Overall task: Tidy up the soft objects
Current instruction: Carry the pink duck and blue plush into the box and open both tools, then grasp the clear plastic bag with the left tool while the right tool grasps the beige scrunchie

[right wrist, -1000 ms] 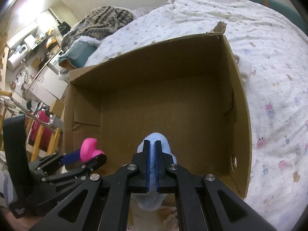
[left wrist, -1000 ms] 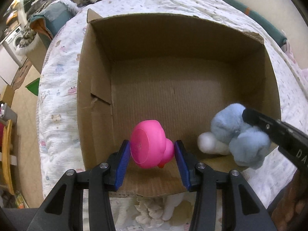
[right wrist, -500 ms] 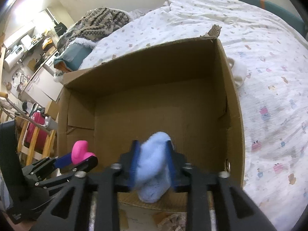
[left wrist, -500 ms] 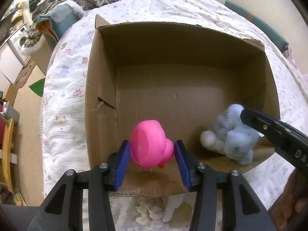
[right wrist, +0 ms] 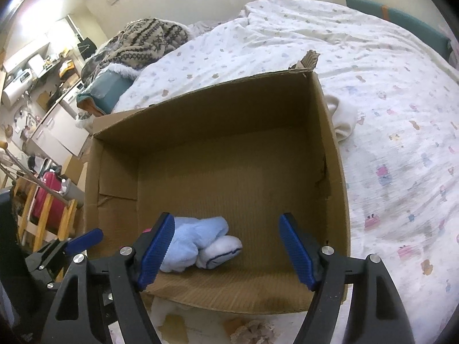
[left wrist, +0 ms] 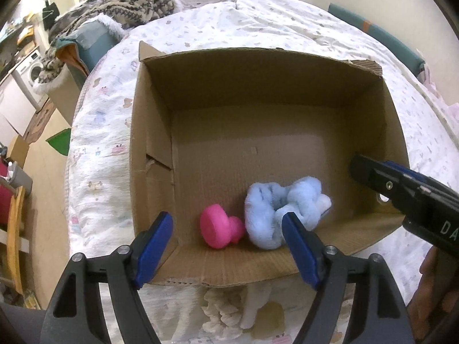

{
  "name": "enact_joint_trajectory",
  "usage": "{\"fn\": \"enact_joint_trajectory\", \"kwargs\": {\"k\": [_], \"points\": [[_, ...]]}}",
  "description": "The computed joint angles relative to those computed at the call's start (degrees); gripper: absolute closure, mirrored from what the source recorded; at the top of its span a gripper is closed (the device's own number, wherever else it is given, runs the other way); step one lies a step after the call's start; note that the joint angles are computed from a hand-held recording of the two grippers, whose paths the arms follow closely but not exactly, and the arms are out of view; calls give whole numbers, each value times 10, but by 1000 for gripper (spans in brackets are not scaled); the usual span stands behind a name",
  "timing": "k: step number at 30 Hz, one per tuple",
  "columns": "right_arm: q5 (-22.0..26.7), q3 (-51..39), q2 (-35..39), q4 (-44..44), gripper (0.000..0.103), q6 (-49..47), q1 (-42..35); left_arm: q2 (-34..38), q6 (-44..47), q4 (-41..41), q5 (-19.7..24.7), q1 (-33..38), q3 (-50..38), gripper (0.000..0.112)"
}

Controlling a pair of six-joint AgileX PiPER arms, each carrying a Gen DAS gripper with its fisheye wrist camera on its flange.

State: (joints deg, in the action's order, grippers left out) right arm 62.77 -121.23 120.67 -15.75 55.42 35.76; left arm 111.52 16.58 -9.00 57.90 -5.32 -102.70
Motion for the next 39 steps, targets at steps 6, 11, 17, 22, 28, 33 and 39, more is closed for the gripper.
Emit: {"fn": "enact_joint_trajectory", "kwargs": {"k": [6, 11, 17, 22, 28, 33, 39], "points": [[8, 15, -16, -4, 23, 14, 8, -14, 2, -9, 1, 12, 6, 36], [15, 44, -44, -20, 24, 33, 23, -35, 12, -19, 8, 24, 17, 36], [24, 93, -86, -41, 24, 62, 46, -64, 25, -32, 23, 47, 29, 36], [24, 137, -119, -49, 24, 92, 65, -94, 35, -45, 32, 74, 53, 36], [7, 196, -155, -38, 24, 139, 84, -127, 50, -54, 38, 110, 95, 36], [13, 213, -165, -45, 24, 165, 106, -152, 63, -59, 37, 129, 133, 36], [18, 220, -164, -31, 24, 181, 120, -174, 81, -53, 37, 135, 181, 36]]}}
